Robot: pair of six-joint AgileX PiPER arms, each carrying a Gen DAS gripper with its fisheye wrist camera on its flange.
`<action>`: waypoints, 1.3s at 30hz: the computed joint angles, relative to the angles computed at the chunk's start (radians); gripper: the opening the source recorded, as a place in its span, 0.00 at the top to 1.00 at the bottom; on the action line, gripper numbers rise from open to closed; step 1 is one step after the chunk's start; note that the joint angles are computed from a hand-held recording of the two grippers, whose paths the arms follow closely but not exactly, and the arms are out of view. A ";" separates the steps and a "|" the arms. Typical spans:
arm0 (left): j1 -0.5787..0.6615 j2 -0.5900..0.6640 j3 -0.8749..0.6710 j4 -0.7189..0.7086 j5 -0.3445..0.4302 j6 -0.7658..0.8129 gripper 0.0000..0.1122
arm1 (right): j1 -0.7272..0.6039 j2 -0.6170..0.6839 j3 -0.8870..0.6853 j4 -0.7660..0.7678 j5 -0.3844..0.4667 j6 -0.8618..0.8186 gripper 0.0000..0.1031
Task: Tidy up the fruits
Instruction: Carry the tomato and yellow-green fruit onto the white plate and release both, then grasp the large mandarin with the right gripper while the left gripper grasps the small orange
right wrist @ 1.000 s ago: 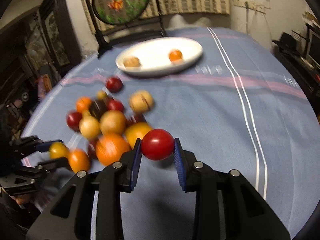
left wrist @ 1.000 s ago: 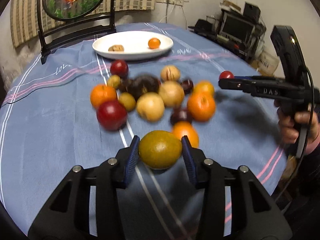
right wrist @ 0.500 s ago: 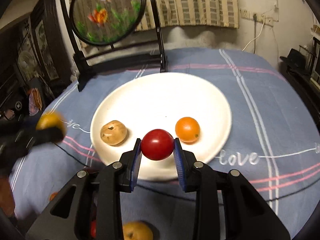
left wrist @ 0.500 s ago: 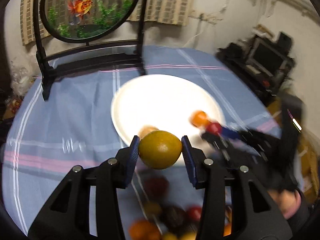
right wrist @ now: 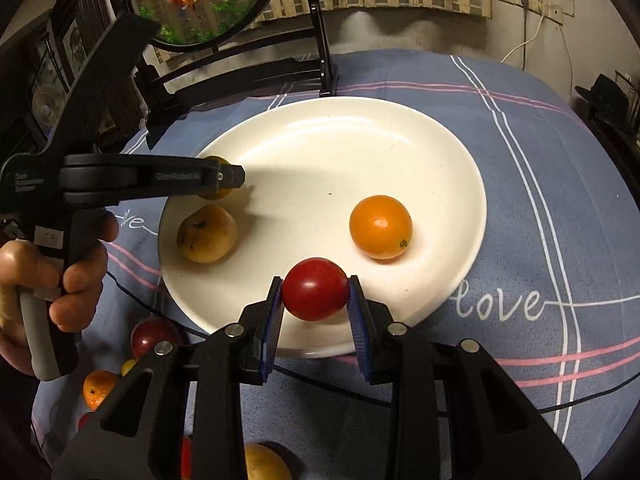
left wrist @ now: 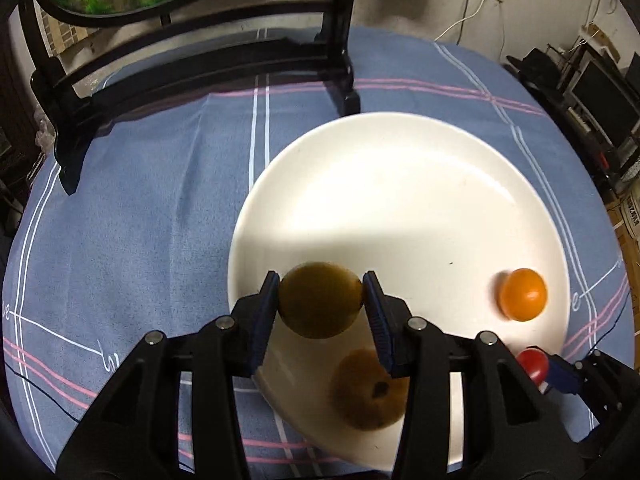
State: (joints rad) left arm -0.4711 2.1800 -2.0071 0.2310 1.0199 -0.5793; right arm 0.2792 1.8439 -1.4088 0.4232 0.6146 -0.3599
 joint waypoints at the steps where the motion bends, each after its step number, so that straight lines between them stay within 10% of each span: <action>1: 0.000 0.004 -0.005 -0.001 0.006 -0.003 0.61 | 0.001 0.002 -0.003 0.005 0.003 -0.003 0.68; 12: -0.187 -0.425 0.500 0.402 -0.162 -0.422 0.15 | -0.055 -0.188 0.141 0.155 -0.019 -0.156 0.47; 23: -0.697 -0.900 1.240 0.721 -0.097 -1.169 0.13 | -0.097 -0.517 0.557 0.348 -0.071 -0.517 0.40; 29: -0.932 -0.942 1.377 0.784 -0.054 -1.451 0.13 | -0.265 -0.770 0.824 0.537 0.122 -0.741 0.40; 34: -0.915 -0.943 1.396 0.792 -0.183 -1.397 0.13 | -0.087 -0.946 0.923 0.289 0.008 -0.428 0.40; 39: -0.965 -0.885 1.355 0.780 -0.121 -1.368 0.13 | 0.092 -0.875 0.921 0.064 -0.126 -0.093 0.40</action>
State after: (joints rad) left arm -1.4360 1.2949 -0.6525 1.0106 0.8984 -1.9474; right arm 0.3715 0.9689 -0.4883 0.4870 0.4890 -0.4525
